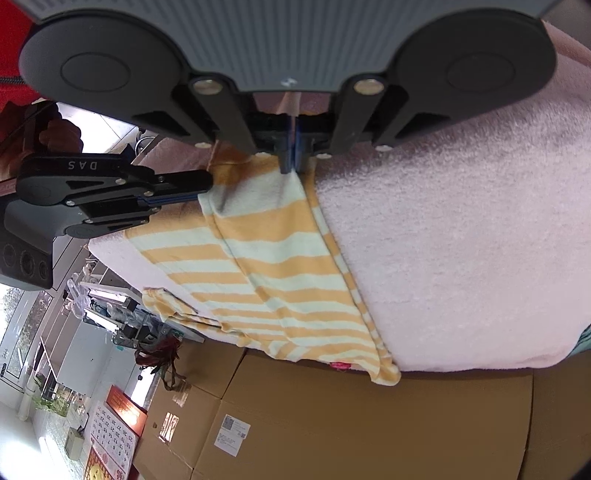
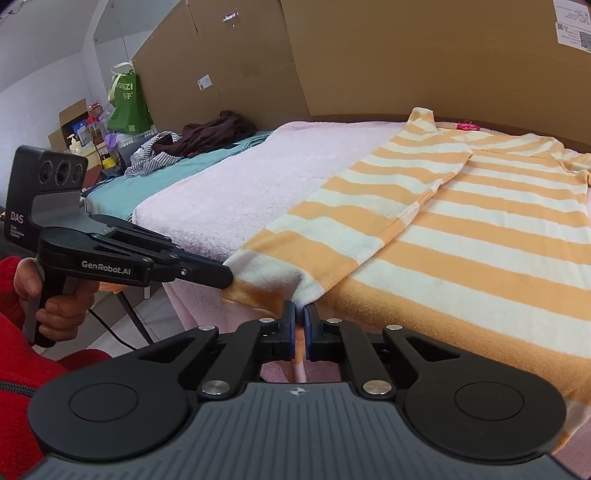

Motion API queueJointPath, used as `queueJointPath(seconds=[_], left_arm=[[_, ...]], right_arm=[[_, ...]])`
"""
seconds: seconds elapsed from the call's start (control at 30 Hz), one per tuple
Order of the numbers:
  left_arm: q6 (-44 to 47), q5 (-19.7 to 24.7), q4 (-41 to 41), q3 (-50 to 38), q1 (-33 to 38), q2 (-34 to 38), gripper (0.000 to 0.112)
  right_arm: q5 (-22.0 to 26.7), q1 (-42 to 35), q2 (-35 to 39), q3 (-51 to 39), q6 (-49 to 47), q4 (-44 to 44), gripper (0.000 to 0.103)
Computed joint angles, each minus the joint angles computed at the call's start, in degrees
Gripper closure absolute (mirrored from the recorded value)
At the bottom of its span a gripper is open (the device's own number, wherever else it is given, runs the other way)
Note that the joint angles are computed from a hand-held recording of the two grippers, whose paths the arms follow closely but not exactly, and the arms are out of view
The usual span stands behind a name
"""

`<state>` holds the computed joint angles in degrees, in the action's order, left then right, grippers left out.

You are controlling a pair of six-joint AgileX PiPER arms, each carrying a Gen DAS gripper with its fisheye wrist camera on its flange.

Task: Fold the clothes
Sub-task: 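Open both grippers and release the hem edge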

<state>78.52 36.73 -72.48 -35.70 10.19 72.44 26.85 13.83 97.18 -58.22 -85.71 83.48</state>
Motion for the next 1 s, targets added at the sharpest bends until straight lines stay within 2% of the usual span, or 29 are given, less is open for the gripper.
queueJointPath(seconds=[0.03, 0.13, 0.23, 0.27, 0.37, 0.43, 0.5, 0.6, 0.63, 0.77, 0.83, 0.87, 0.93, 1.0], left_arm=[[-0.13, -1.02, 0.12, -0.02, -0.81, 0.3, 0.112], [-1.47, -3.55, 2.61, -0.87, -2.45, 0.74, 0.112], [-1.78, -4.72, 7.5, -1.4, -1.67, -1.8, 0.112], [-1.5, -3.81, 8.44, -1.76, -0.48, -2.76, 0.112], [1.78, -2.11, 5.54, -2.78, 1.5, -4.45, 0.112], [3.58, -1.72, 2.3, -4.19, 0.77, -3.11, 0.112], [3.73, -2.59, 0.92, -6.2, -2.15, 0.25, 0.112], [4.93, -5.34, -0.53, -7.9, -5.82, 4.79, 0.106], [4.73, -5.83, -0.48, -8.36, -6.41, 5.83, 0.106], [2.82, -3.15, 1.88, -10.29, -5.5, 6.93, 0.102], [1.41, -1.77, 3.12, -12.07, -5.18, 7.63, 0.101], [2.17, -1.32, 2.19, -12.91, -4.98, 8.32, 0.1], [1.58, -2.14, 2.13, -14.96, -5.88, 10.36, 0.092], [0.39, -2.72, 3.14, -16.86, -6.49, 12.44, 0.092]], right_arm=[[-0.24, 0.05, 0.23, -0.5, 1.99, -2.08, 0.092], [-1.54, -0.97, -0.95, -0.73, 3.81, -5.62, 0.091], [0.68, -3.68, -2.29, -1.45, -0.64, -0.41, 0.091], [1.67, -4.28, -1.89, -2.26, -2.17, 1.92, 0.091], [1.97, -4.07, 2.55, -7.49, -0.59, 4.65, 0.086], [1.67, -3.29, 6.75, -12.12, 2.34, 3.46, 0.086], [0.83, -2.63, 10.28, -17.0, 9.78, -2.15, 0.086], [1.15, -2.84, 13.91, -22.75, 18.96, -9.26, 0.086], [0.07, -2.72, 14.66, -24.54, 23.42, -13.47, 0.087], [-1.89, -2.16, 18.75, -34.4, 44.82, -34.86, 0.089], [1.29, -2.53, 22.58, -42.41, 50.87, -39.37, 0.084], [4.95, -2.98, 25.44, -48.12, 53.02, -40.56, 0.084], [9.68, -3.0, 31.84, -59.58, 61.61, -46.72, 0.084], [13.2, -2.83, 38.38, -71.04, 68.8, -51.28, 0.084]])
